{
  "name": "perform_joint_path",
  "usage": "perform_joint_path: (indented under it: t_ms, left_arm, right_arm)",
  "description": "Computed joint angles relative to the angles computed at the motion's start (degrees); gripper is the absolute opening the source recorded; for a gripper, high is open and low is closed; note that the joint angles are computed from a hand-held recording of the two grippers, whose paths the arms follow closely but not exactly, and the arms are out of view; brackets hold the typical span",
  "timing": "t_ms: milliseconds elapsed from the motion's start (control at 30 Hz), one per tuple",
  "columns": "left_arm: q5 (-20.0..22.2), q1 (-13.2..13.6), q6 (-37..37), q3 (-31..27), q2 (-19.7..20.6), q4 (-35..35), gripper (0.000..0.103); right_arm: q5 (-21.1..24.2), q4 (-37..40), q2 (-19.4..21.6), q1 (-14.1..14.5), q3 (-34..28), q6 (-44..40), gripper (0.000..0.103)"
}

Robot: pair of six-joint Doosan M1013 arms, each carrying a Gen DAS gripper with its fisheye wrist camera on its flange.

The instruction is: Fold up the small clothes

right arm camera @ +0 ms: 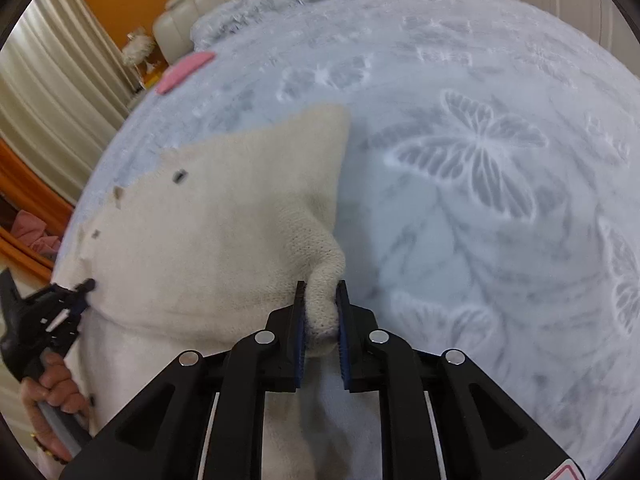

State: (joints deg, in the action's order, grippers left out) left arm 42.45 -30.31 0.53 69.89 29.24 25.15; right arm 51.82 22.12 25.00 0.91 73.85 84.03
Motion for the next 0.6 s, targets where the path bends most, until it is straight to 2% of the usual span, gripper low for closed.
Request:
perform_joint_path:
  t_ms: [33,100,133,167,200,267,300,367,433,500,533,600]
  left_arm:
    - [0.26,-0.01,0.34,-0.11,0.02,0.36,0.011]
    - [0.4,0.06,0.13,0.2,-0.43,1.47,0.011]
    - [-0.75,0.09,-1.26,1.16,-1.17,2.46,0.012]
    - [-2.3,0.25,-4.12,2.63,-2.41,4.17,0.015]
    - [-3.07,0.26,-7.69,4.04,-3.56,6.68,0.015]
    - [-3.23,0.33,-14.94,6.64,-5.73,12.03,0.029]
    - [-2.28,0.42,-18.59,8.05,-6.98,14.66,0.05]
    - [1.95,0.75,-25.69,11.08,-9.62,19.61,0.067]
    - [6.64,1.82,-27.76,13.57,-11.94,21.35,0.072]
    - [13.33,4.53,-27.18,15.94,-14.53,19.6,0.076]
    - [14.4,5.45,-27.55,16.91,-15.36,19.57,0.078]
    - [19.88,8.72,-27.04,18.41,-16.95,17.72,0.078]
  right_arm:
    - [-1.88,1.32,-0.86,-0.12,0.6,-0.16,0.021]
    - [-4.3,2.35,-2.08,-0.18,1.77,1.67,0.026]
    - [-4.92,3.29,-2.68,-0.19,2.47,2.55,0.029]
    - [-6.24,3.77,-3.62,0.02,3.46,4.48,0.038]
    - [-8.61,3.85,-5.02,0.54,5.06,5.58,0.041]
    - [-12.12,1.89,-6.46,2.41,6.31,6.08,0.054]
    - [-13.52,1.0,-6.89,3.43,6.55,5.18,0.056]
    - [-15.9,-0.13,-7.44,5.49,6.71,2.15,0.065]
    - [-17.14,-0.42,-7.89,7.32,7.53,-0.68,0.067]
    - [-16.08,1.51,-7.57,8.3,7.81,-4.12,0.068]
    - [-15.3,2.28,-7.33,8.84,7.9,-5.29,0.068]
    - [-13.33,3.23,-6.57,9.83,7.7,-7.06,0.068]
